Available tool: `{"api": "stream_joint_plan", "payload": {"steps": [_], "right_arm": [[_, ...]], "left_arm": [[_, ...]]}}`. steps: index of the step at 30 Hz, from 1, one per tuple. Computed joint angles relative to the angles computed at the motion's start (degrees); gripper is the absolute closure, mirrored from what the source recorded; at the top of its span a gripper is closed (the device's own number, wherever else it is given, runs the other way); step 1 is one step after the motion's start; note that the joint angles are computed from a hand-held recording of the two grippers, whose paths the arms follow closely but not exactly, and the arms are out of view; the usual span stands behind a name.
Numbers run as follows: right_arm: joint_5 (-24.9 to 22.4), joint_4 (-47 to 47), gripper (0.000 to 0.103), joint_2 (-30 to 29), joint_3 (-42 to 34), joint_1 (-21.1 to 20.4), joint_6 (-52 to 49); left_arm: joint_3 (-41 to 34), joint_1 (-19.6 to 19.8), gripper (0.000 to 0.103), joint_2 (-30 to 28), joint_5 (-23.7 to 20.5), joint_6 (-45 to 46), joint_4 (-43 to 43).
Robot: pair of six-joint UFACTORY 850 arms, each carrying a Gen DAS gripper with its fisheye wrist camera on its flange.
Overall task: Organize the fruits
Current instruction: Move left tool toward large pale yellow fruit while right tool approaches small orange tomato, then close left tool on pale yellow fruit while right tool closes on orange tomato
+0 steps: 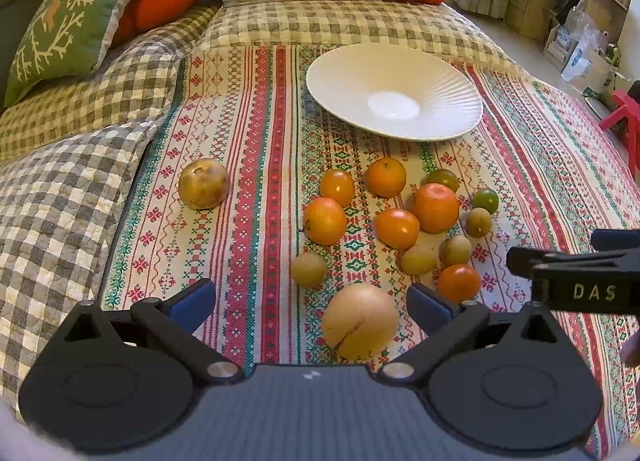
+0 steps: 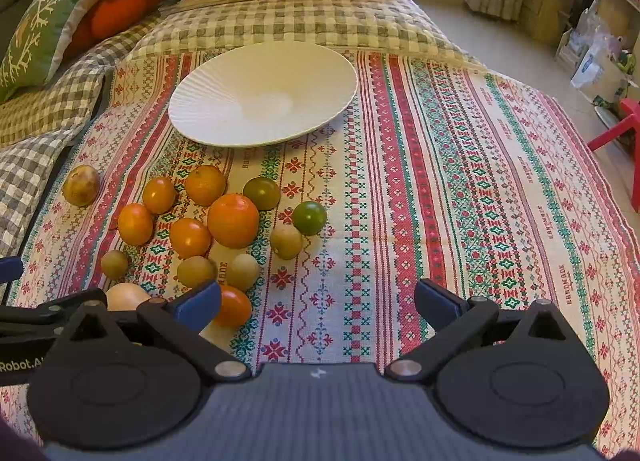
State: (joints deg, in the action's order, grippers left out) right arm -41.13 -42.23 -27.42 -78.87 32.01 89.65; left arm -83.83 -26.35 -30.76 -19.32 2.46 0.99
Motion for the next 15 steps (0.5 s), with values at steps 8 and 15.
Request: {"api": "stream_joint_plan", "payload": {"steps": [8,15], "right_arm": [[3.4,2.2,0.000,1.1,1.9,-1.8,1.1],[9.7,10.9,0.008,0.9,2.4,-3.7,-6.1]], "left_arm": [[-4.3,1.1,0.007,-3.8,-6.8,9.7,-6.1],[-6.6,2.9,0.008,-6.0,-12.1,20.9,-20.4]]}}
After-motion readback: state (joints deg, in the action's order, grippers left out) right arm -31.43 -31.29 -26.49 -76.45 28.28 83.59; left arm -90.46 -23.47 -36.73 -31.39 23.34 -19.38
